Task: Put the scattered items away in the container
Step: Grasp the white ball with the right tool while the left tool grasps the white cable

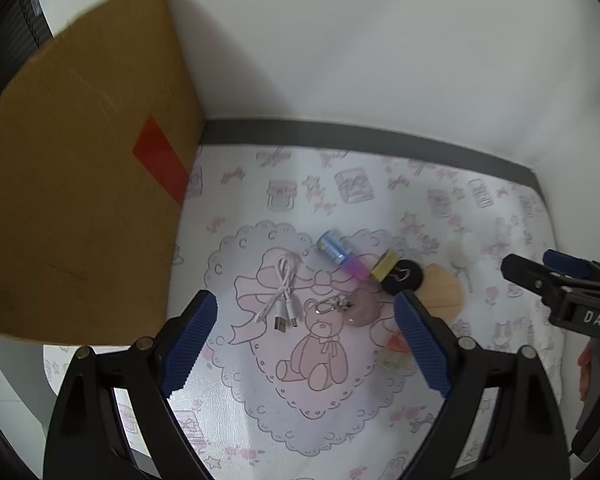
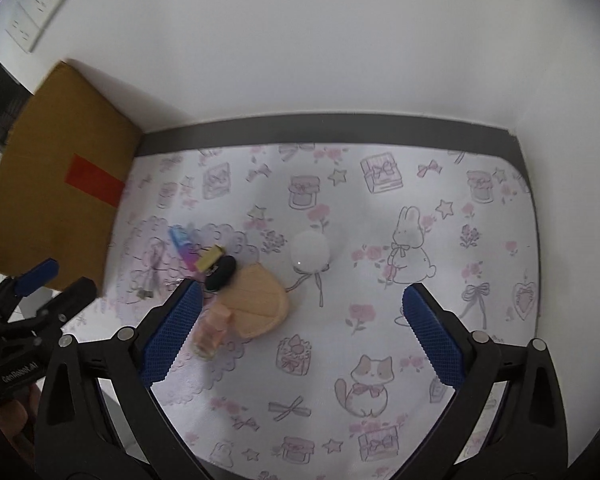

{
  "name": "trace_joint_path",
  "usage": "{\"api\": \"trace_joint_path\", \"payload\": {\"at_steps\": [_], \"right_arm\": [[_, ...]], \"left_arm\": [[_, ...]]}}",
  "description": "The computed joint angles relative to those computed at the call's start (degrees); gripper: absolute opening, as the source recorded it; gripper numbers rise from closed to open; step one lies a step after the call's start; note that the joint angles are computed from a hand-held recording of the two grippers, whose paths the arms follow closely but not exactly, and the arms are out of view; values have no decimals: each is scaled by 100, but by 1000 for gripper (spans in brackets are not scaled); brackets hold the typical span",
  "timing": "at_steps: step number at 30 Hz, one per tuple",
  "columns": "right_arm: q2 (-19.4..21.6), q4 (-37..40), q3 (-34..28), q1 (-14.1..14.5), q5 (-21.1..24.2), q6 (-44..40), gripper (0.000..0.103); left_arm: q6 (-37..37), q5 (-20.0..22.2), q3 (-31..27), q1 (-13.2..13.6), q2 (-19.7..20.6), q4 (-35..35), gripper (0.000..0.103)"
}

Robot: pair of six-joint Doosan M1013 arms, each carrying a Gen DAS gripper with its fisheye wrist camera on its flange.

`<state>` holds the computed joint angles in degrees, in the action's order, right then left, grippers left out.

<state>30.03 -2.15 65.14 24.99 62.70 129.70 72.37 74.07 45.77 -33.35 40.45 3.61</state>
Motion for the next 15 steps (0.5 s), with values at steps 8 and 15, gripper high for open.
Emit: {"api": "trace_joint_path", "payload": {"at_steps": [8,15], "right_arm": [[344,145,-228,-28,186,-339,91],[530,169,-360,-59,454,-512,85]], "left_arm": [[-30,436,-89,-30,265,120,89],[225,535,-212,3,454,260,81]]}}
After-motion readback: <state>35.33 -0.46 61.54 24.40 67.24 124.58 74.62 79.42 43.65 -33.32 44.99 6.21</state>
